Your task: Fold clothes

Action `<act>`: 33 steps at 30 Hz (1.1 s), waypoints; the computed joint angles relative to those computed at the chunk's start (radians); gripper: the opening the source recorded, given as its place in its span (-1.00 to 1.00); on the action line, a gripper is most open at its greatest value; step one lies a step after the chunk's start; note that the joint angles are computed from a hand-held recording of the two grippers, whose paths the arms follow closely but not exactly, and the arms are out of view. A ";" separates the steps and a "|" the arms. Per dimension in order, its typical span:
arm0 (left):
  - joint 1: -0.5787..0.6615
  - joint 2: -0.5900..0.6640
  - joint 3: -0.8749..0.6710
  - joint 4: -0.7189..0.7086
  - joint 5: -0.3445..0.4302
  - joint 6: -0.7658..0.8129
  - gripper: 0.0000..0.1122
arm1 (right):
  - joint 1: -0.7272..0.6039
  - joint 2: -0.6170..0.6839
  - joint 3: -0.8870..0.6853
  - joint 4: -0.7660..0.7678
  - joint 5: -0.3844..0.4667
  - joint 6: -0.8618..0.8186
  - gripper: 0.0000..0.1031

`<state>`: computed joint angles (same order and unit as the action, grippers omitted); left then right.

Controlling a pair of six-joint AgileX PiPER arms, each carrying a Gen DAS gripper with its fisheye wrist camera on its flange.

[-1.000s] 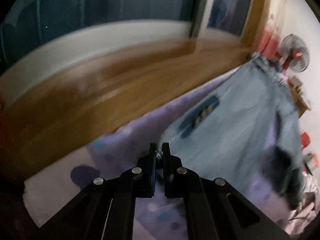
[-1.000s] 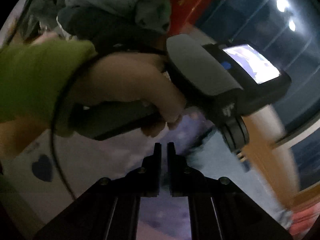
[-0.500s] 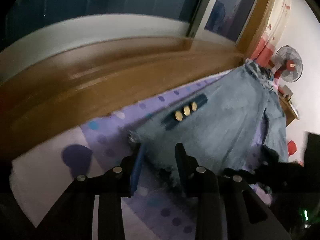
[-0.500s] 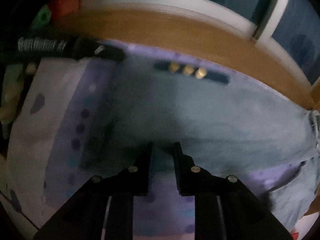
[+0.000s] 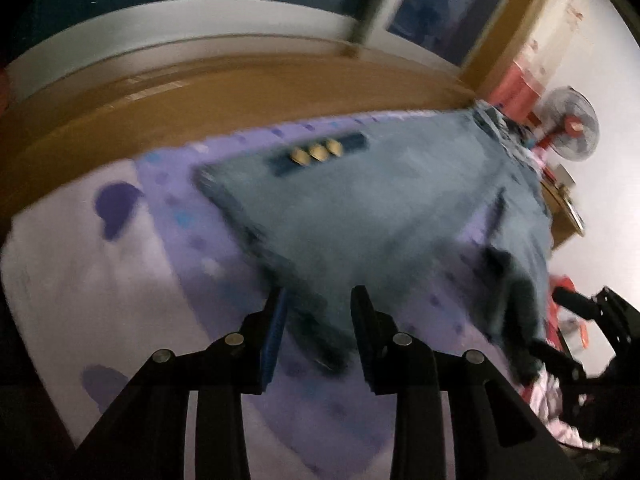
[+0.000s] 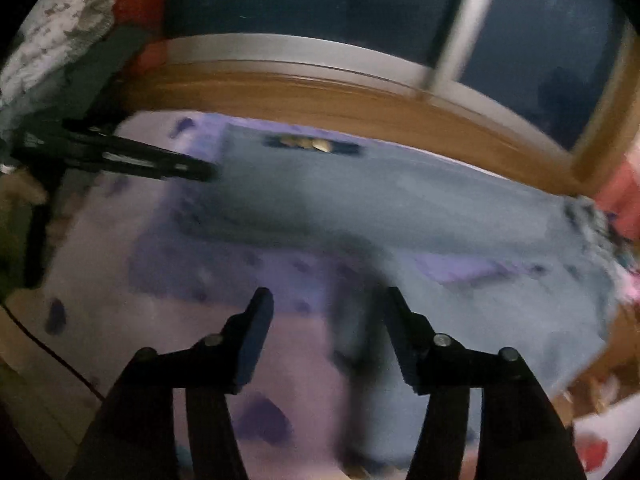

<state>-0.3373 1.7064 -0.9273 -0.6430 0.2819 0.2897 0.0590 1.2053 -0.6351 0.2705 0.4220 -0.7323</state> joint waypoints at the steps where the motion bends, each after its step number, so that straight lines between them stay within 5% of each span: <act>1: -0.027 0.000 0.001 -0.001 0.002 0.000 -0.41 | -0.030 -0.024 0.020 -0.031 -0.001 0.013 0.12; 8: -0.178 0.083 -0.106 -0.068 0.082 0.101 -0.40 | -0.206 -0.032 0.127 0.005 -0.034 -0.209 0.12; 12: -0.252 0.189 -0.233 -0.032 0.133 0.067 -0.40 | -0.258 0.056 0.151 0.197 -0.102 -0.490 0.09; 14: -0.288 0.216 -0.300 0.087 0.146 -0.059 -0.40 | -0.320 0.108 0.110 0.320 -0.046 -0.635 -0.55; 16: -0.321 0.246 -0.371 0.199 0.168 -0.174 -0.40 | -0.443 0.157 0.007 0.402 0.122 -0.695 -0.78; 18: -0.335 0.258 -0.424 0.227 0.173 -0.211 -0.40 | -0.555 0.242 -0.125 0.451 0.283 -0.686 -0.78; 22: -0.348 0.338 -0.603 0.325 0.258 -0.320 -0.38 | -0.670 0.452 -0.385 0.488 0.447 -0.596 -0.78; 28: -0.377 0.481 -0.847 0.447 0.385 -0.459 -0.38 | -0.691 0.729 -0.669 0.428 0.453 -0.432 -0.52; 33: -0.374 0.550 -0.951 0.405 0.436 -0.485 -0.38 | -0.772 0.713 -0.684 0.496 0.457 -0.511 -0.26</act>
<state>-0.7110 2.2566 -1.8779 -0.2378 0.7183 -0.1949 -0.7135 1.9181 -1.3187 0.7662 0.8788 -1.2433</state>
